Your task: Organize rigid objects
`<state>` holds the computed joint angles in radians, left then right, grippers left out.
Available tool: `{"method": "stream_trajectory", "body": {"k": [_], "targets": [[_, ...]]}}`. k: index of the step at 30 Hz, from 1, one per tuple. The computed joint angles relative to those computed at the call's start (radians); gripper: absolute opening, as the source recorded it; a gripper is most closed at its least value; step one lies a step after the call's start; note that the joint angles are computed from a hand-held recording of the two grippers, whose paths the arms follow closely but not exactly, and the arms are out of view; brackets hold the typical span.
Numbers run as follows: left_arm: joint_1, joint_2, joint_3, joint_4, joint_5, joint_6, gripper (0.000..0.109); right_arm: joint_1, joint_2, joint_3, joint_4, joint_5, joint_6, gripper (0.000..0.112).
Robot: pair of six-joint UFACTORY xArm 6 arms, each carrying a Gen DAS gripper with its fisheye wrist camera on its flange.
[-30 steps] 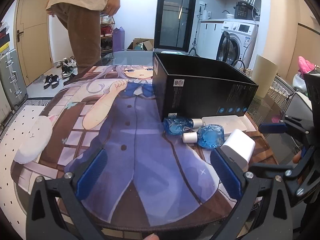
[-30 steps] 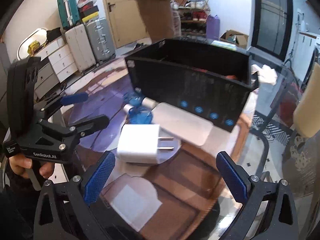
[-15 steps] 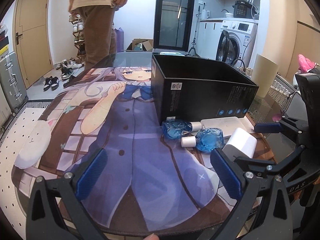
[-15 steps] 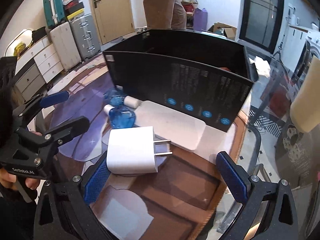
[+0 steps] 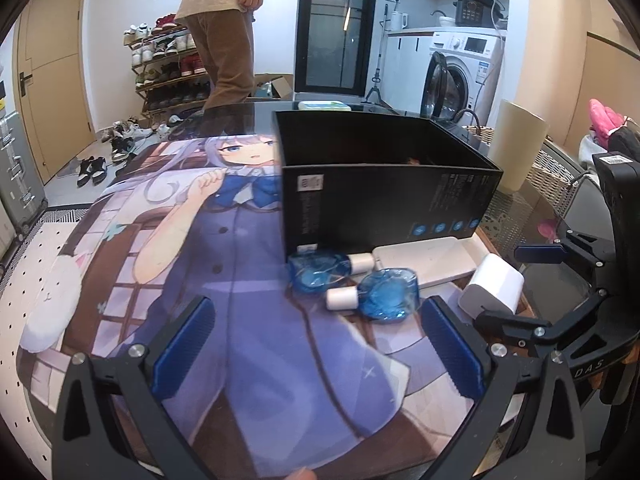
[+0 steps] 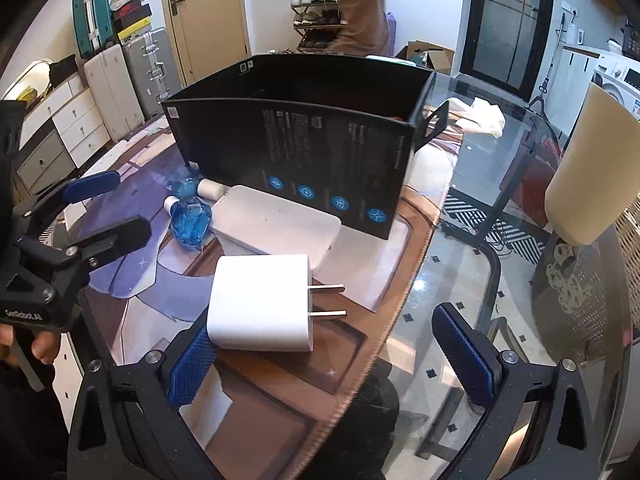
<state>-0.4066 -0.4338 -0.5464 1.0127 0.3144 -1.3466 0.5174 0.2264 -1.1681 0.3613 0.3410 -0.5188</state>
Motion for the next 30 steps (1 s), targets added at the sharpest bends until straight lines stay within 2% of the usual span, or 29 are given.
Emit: {"method": "stream_trajectory", "body": {"k": [9,18,22,25,28,30], "targets": [[-0.035,0.1,-0.08,-0.154,0.03,0.141,0.103,-0.01,0.002,-0.009,0.059,0.029,-0.062,0.102],[-0.048,0.113,-0.089,-0.188,0.067,0.171,0.103,-0.009,0.004,-0.012,0.057,0.031,-0.064,0.102],[-0.038,0.105,-0.076,-0.21,0.05,0.185,0.103,-0.009,0.007,-0.018,0.052,0.037,-0.059,0.102],[-0.044,0.114,-0.092,-0.254,0.086,0.217,0.103,-0.009,0.009,-0.022,0.051,0.041,-0.061,0.102],[-0.042,0.126,-0.102,-0.323,0.075,0.275,0.103,-0.009,0.01,-0.027,0.063,0.05,-0.078,0.102],[-0.045,0.138,-0.113,-0.323,0.089,0.269,0.103,-0.01,0.009,-0.028,0.081,0.055,-0.097,0.102]]}}
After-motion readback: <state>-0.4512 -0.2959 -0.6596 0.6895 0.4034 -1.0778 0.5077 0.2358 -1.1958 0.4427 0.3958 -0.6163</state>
